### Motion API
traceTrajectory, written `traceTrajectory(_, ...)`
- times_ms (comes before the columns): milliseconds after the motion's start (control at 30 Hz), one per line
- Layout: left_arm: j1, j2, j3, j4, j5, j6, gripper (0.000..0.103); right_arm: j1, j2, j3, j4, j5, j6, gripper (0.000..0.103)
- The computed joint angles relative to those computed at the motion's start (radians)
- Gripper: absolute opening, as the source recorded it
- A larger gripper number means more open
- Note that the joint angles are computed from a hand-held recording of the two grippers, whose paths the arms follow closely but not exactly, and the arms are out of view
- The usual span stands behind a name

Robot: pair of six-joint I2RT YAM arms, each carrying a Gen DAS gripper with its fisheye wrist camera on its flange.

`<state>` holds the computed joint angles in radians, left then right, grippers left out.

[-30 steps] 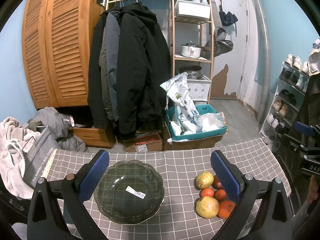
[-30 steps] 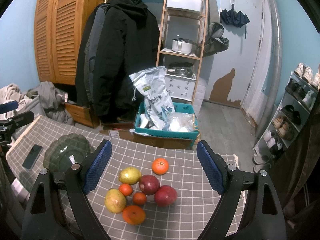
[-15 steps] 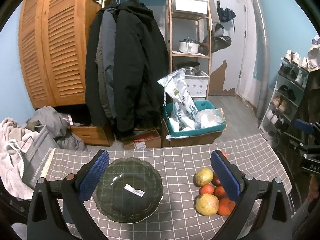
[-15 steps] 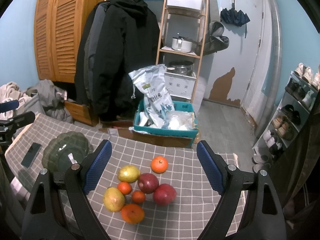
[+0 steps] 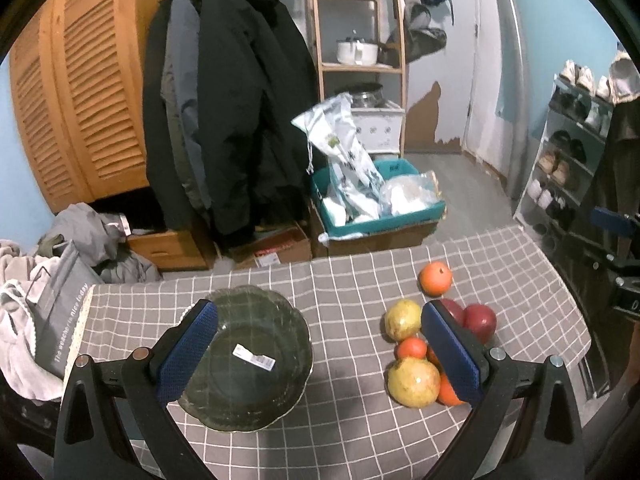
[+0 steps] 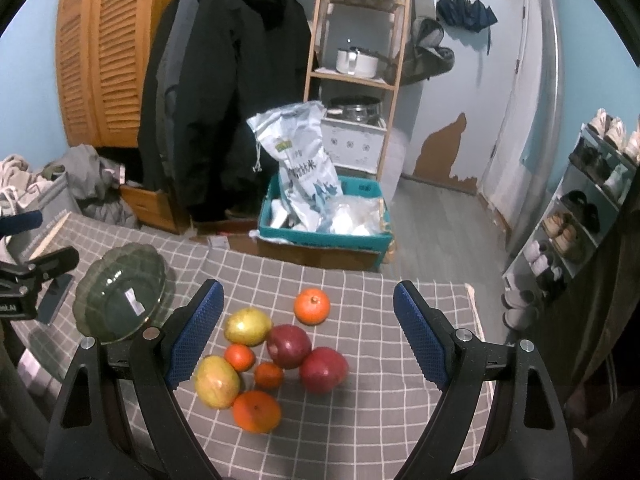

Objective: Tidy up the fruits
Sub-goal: 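Close the right gripper on the large orange while the left gripper approaches the pomelo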

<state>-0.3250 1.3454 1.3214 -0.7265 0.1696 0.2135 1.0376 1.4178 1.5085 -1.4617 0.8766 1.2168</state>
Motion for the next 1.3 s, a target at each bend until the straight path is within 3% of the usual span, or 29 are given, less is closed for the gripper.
traceTrajectory(567, -0.031, 0.110, -0.046, -0.038, 0.032, -0.023, 0.102, -0.084, -0.071, -0.255, 0.239, -0.231, -0.003, 0.085)
traceTrajectory(1300, -0.101, 0.236, -0.220, 0.026, -0.039, -0.054, 0.102, -0.153, -0.017, -0.600, 0.613, -0.539, 0.016, 0.085)
